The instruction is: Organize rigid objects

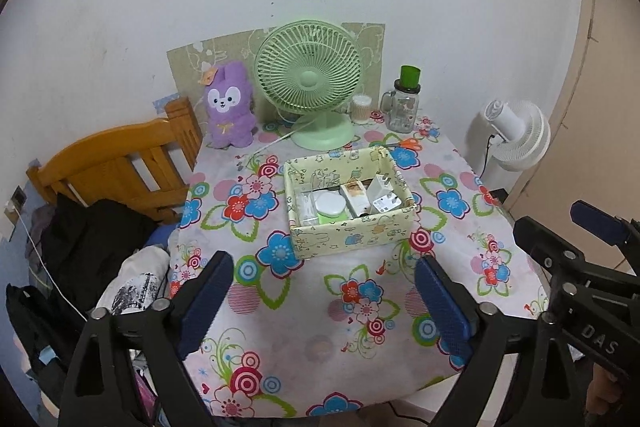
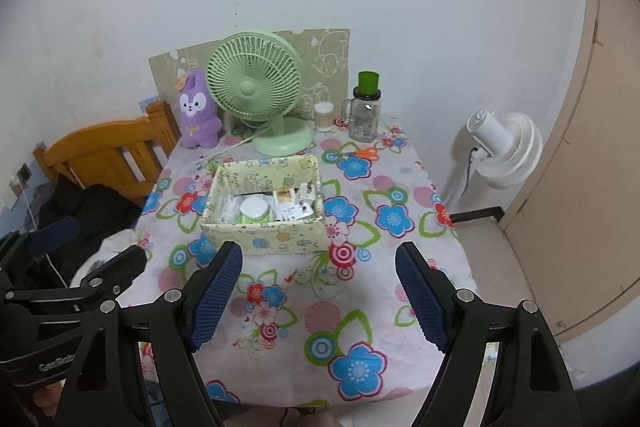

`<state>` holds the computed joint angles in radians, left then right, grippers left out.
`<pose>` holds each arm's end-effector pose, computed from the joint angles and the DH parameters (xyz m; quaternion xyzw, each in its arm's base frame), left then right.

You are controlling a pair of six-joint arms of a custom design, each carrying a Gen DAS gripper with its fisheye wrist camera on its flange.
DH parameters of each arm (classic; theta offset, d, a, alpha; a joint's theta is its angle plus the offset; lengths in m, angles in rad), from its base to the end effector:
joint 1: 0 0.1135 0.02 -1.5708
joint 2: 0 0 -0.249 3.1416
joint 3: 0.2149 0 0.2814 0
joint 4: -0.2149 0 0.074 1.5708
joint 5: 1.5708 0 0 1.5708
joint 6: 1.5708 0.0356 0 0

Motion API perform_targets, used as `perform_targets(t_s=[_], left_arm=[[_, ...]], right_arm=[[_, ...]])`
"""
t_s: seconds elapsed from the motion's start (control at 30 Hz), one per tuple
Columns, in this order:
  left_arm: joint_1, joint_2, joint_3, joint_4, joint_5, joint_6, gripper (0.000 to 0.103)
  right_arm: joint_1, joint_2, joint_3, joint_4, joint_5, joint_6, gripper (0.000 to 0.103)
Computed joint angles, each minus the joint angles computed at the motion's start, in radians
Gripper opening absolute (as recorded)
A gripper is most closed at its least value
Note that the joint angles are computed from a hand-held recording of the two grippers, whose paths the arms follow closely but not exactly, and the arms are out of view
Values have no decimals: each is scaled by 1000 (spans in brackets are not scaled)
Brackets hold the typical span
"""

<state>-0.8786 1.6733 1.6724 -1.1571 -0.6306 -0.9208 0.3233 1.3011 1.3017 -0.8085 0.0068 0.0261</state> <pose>0.2470 -0.2650 0.3268 -0.0832 0.9290 0.0362 0.3589 0.2886 0.0964 0.3345 -0.1362 0.9181 0.0616 0.3671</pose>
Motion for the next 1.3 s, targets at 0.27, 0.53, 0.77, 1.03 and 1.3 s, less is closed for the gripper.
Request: perform_targets(t_s=[0.27, 0.53, 0.77, 1.03, 1.3], left_arm=[[-19, 36, 53, -19, -32, 2, 102], [-13, 16, 26, 13, -29, -25, 103], [-18, 16, 24, 0, -45, -43, 103], [-28, 27, 37, -24, -56, -61, 103], [-31, 24, 31, -21, -52, -54, 103]], right_arm=[[-28, -9, -9, 0, -7, 12, 81], [-40, -7, -2, 11, -31, 8, 81], [-43, 4, 1, 16, -50, -4, 81], [-51, 0, -6, 18, -61, -13, 81], [-40, -13, -25, 29, -44, -4, 81]])
